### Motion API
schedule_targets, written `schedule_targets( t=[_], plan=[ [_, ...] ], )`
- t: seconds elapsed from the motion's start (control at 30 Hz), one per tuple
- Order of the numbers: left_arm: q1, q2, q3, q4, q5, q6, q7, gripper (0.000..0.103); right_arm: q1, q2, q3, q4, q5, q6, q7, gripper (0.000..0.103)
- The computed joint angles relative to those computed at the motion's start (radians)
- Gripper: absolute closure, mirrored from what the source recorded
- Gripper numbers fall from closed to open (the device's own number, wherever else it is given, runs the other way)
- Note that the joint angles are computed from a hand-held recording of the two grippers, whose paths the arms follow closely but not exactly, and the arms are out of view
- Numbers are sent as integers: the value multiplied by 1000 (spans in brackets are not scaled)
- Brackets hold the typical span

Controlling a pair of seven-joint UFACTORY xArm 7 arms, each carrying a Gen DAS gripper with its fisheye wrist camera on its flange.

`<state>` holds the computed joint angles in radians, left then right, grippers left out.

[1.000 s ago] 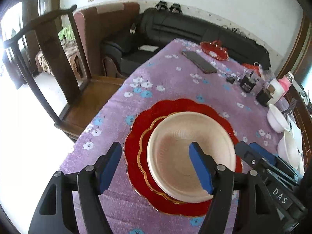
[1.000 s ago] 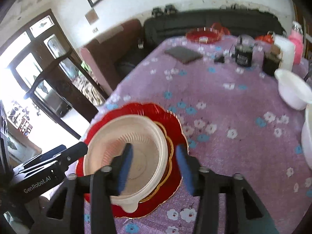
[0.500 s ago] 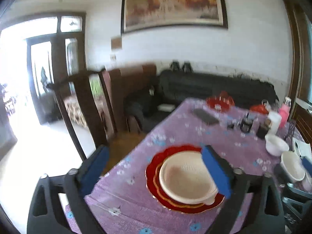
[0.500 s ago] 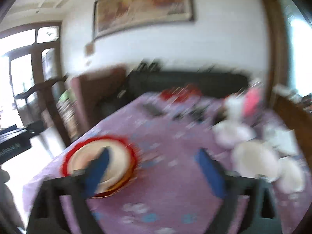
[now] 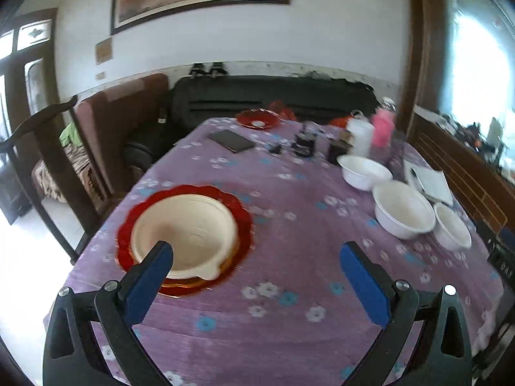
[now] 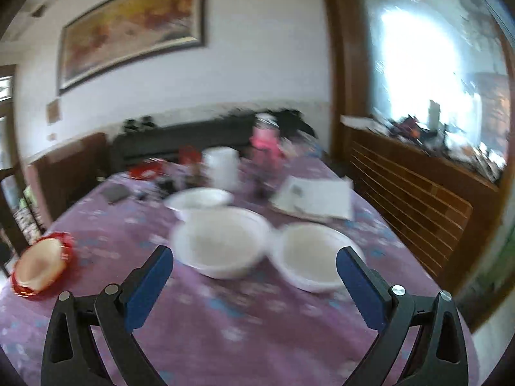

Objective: Organize plates and bowls
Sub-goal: 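Move the right tool to a white paper bowl, then grasp the rim of the white bowl with the right tool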

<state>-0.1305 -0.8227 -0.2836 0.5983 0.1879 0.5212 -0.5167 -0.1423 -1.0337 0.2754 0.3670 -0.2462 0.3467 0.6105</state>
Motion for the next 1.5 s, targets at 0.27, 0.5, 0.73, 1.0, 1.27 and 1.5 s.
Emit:
schedule_targets(
  t=[0.27, 0.5, 0.73, 1.0, 1.27, 1.5],
  plan=[
    [-149, 75, 57, -21, -122, -8, 34, 0, 16, 31, -219, -14, 83, 39, -127, 8],
    [-132, 144, 13, 11, -94, 28, 53, 0, 0, 153, -333, 31, 198, 53, -210, 16],
    [-216, 246, 61, 68, -177, 24, 97, 0, 80, 233, -347, 108, 280, 27, -300, 16],
    [-236, 292, 36, 114, -177, -9, 132, 0, 22, 394, -384, 152, 312, 47, -326, 22],
    [-270, 373, 36, 168, -191, -5, 145, 9, 182, 566, -570, 238, 618, 91, -533, 71],
    [-290, 414, 59, 207, -227, 4, 180, 17, 153, 535, -547, 229, 726, 189, -649, 92]
  ],
)
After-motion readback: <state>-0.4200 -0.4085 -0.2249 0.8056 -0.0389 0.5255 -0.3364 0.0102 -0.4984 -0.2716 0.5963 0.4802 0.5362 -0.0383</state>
